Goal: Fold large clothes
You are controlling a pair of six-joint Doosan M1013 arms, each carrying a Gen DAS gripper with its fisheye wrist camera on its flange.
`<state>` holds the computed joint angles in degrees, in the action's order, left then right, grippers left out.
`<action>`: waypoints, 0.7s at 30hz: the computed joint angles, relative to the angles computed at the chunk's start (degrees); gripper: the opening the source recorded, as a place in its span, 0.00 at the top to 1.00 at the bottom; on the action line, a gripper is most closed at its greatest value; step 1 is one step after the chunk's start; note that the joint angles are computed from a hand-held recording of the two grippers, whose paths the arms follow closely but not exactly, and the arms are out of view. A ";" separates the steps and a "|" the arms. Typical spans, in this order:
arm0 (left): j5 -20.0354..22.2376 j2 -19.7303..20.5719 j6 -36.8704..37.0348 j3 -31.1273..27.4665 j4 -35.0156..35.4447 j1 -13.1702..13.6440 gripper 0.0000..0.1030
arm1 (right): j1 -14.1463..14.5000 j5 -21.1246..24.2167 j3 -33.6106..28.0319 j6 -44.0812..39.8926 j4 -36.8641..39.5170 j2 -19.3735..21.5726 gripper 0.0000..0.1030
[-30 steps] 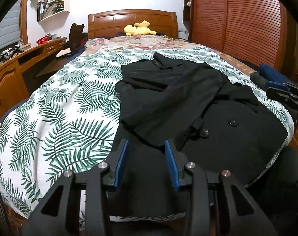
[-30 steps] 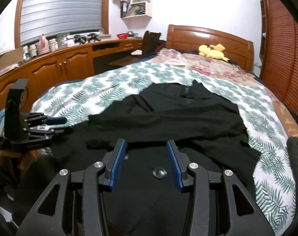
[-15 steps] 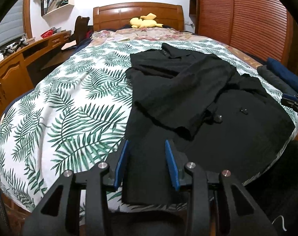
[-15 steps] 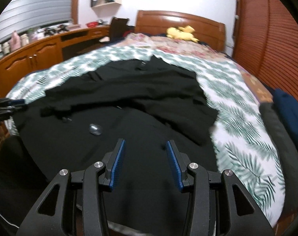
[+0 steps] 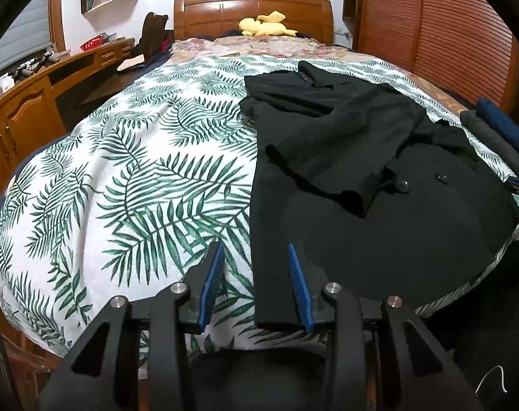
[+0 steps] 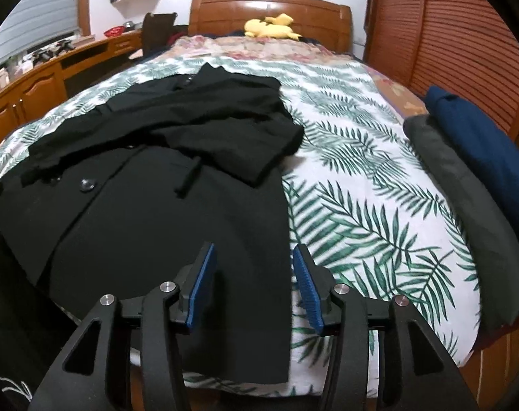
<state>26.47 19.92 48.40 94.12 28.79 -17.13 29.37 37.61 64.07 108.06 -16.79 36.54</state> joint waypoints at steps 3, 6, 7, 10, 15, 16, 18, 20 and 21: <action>0.48 0.18 0.41 -0.03 -0.42 -0.02 0.64 | -0.16 1.53 -0.45 -0.07 -0.47 0.30 0.45; 0.21 0.05 0.67 0.21 -0.73 0.00 0.64 | -0.43 3.23 -0.92 -0.82 0.30 0.72 0.43; 0.08 0.01 0.77 0.31 -1.01 0.04 0.64 | -0.45 3.61 -0.97 -1.00 0.59 0.80 0.43; -0.35 -0.15 0.85 0.64 -1.71 0.11 0.64 | -0.79 4.74 -1.30 -2.80 2.90 1.15 0.43; -1.05 -0.63 3.19 1.40 -5.00 0.17 0.64 | -1.29 4.80 -1.52 -7.61 9.02 1.18 0.46; -1.18 -0.73 3.76 1.54 -5.85 0.20 0.64 | -1.39 4.27 -1.21 -10.16 11.43 0.94 0.52; -1.49 -0.89 5.02 1.78 -7.64 0.31 0.64 | -1.34 3.82 -0.93 -12.85 13.75 0.63 0.58; -1.58 -0.98 6.28 1.91 -9.08 0.33 0.64 | -1.11 3.42 -0.75 -13.23 13.82 0.43 0.58; -1.52 -0.98 6.59 1.94 -9.16 0.26 0.64 | -1.07 3.16 -0.65 -13.34 14.08 0.34 0.58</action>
